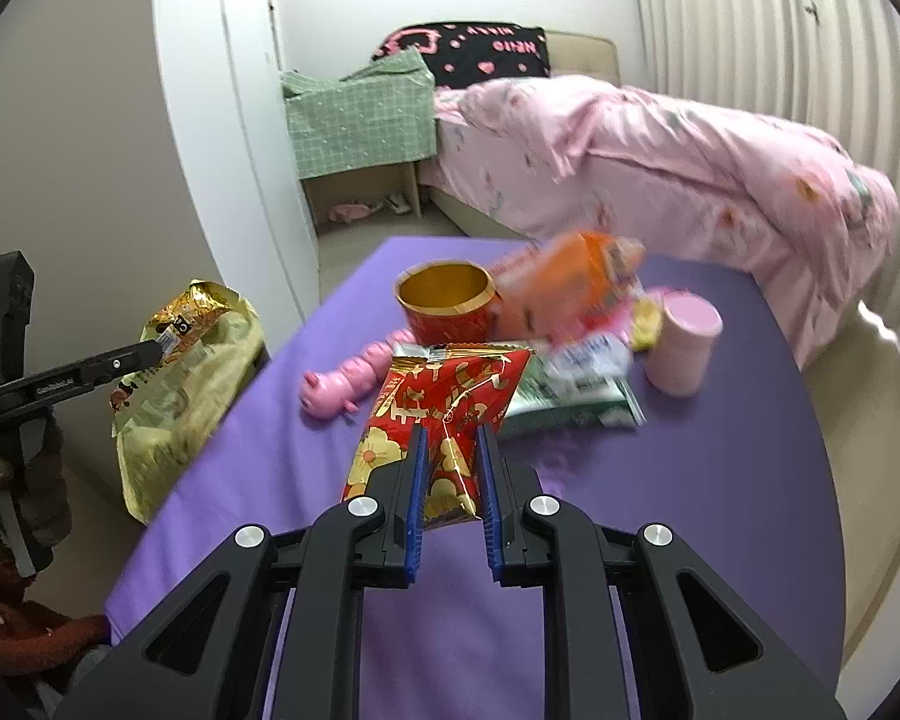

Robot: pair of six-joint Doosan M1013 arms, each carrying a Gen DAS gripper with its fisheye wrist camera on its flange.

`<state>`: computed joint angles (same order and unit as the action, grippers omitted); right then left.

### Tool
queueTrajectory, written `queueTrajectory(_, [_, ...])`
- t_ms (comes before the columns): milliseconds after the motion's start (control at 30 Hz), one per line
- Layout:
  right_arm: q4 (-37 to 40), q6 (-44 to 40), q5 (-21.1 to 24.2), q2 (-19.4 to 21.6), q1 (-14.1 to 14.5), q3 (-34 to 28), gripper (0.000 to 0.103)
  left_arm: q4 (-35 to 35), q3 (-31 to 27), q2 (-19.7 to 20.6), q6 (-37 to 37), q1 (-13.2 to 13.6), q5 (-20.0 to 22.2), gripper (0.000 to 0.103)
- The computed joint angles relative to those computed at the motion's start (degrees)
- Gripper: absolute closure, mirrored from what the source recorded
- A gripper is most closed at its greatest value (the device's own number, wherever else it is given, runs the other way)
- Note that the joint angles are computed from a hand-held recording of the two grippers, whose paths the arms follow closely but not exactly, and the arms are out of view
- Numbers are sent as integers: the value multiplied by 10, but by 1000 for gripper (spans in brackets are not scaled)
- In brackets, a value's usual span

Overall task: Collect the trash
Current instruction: 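Grasp the yellow chip bag with left tool while right tool grasps red wrapper, then carry both wrappers over the yellow trash bag and release them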

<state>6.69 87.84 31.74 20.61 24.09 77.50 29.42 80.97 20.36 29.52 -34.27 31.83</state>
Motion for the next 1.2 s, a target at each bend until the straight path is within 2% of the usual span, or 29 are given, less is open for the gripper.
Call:
queueTrajectory(67, [7, -12, 1, 6, 4, -12, 87, 38, 5, -5, -43, 2, 20, 65])
queueTrajectory(167, [15, -29, 5, 17, 13, -29, 87, 60, 8, -8, -87, 12, 64, 65])
queueTrajectory(333, [28, -57, 17, 36, 24, -58, 87, 49, 16, -10, -119, 33, 129, 65])
queueTrajectory(467, [28, -62, 26, 48, 30, -76, 87, 32, 27, -10, -120, 48, 140, 65])
queueTrajectory(633, [23, -56, 39, 62, 35, -96, 87, -2, 13, 9, -61, 59, 136, 65])
queueTrajectory(900, [4, -33, 54, 71, 35, -106, 87, -177, -63, 81, 106, 79, 152, 65])
queueTrajectory(1033, [1, -22, 61, 72, 32, -107, 87, -205, -63, 86, 125, 79, 130, 64])
queueTrajectory(1067, [1, -21, 62, 73, 32, -108, 87, -216, -52, 79, 126, 82, 108, 59])
queueTrajectory(1100, [2, -22, 64, 74, 32, -108, 87, -232, -41, 72, 134, 85, 89, 48])
queueTrajectory(1167, [5, -26, 67, 77, 33, -112, 87, -248, -16, 54, 142, 91, 52, 39])
queueTrajectory(1200, [10, -31, 70, 80, 33, -115, 87, -241, -9, 48, 137, 91, 44, 38])
